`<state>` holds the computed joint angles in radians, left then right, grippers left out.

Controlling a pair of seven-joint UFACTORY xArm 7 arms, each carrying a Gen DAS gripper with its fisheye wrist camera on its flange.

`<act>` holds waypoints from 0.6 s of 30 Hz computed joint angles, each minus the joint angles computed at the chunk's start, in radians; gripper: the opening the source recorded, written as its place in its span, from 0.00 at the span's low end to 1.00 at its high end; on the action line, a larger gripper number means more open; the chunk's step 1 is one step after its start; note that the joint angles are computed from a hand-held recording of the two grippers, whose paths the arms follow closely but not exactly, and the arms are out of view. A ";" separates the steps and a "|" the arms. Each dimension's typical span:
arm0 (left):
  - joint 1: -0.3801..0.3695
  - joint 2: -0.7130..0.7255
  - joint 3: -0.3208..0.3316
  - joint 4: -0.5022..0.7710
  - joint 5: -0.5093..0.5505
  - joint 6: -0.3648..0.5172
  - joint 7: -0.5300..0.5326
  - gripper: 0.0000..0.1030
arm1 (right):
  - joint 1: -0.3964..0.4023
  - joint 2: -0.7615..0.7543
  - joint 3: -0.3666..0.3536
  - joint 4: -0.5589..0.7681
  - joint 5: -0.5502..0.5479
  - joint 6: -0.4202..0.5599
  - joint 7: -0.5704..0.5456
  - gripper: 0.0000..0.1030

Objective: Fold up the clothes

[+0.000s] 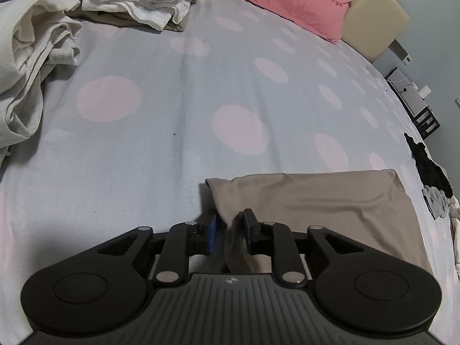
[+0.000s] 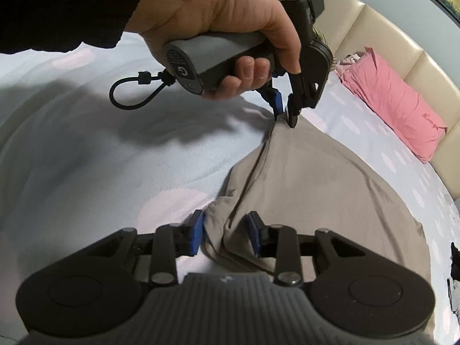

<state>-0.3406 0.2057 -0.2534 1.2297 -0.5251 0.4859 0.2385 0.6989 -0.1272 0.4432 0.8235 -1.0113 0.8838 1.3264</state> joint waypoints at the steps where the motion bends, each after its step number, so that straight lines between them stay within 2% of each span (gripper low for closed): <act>1: 0.000 0.002 0.000 0.001 0.001 -0.002 0.002 0.19 | 0.001 0.006 0.003 0.005 -0.005 0.008 -0.001 0.38; 4: 0.006 0.005 -0.007 -0.004 -0.023 -0.022 0.026 0.19 | 0.009 0.025 0.003 0.017 -0.011 0.022 -0.006 0.36; 5: 0.010 0.006 -0.009 -0.006 -0.036 -0.025 0.034 0.15 | 0.012 0.030 0.000 0.020 -0.005 0.019 -0.010 0.30; 6: 0.016 0.006 -0.012 -0.007 -0.054 -0.026 0.045 0.01 | 0.014 0.030 -0.003 0.022 -0.001 0.021 -0.011 0.26; 7: 0.023 0.005 -0.016 -0.007 -0.076 -0.026 0.060 0.01 | 0.016 0.029 -0.005 0.024 0.003 0.024 -0.012 0.17; 8: 0.029 0.004 -0.020 -0.005 -0.097 -0.020 0.076 0.01 | 0.017 0.028 -0.007 0.026 0.007 0.027 -0.012 0.12; 14: 0.026 -0.009 -0.019 0.036 -0.156 0.011 0.103 0.01 | -0.010 -0.069 -0.004 -0.032 0.026 -0.021 0.051 0.10; 18: 0.006 -0.007 -0.020 0.080 -0.163 0.031 0.090 0.01 | -0.056 -0.181 -0.003 -0.094 0.084 -0.096 0.131 0.10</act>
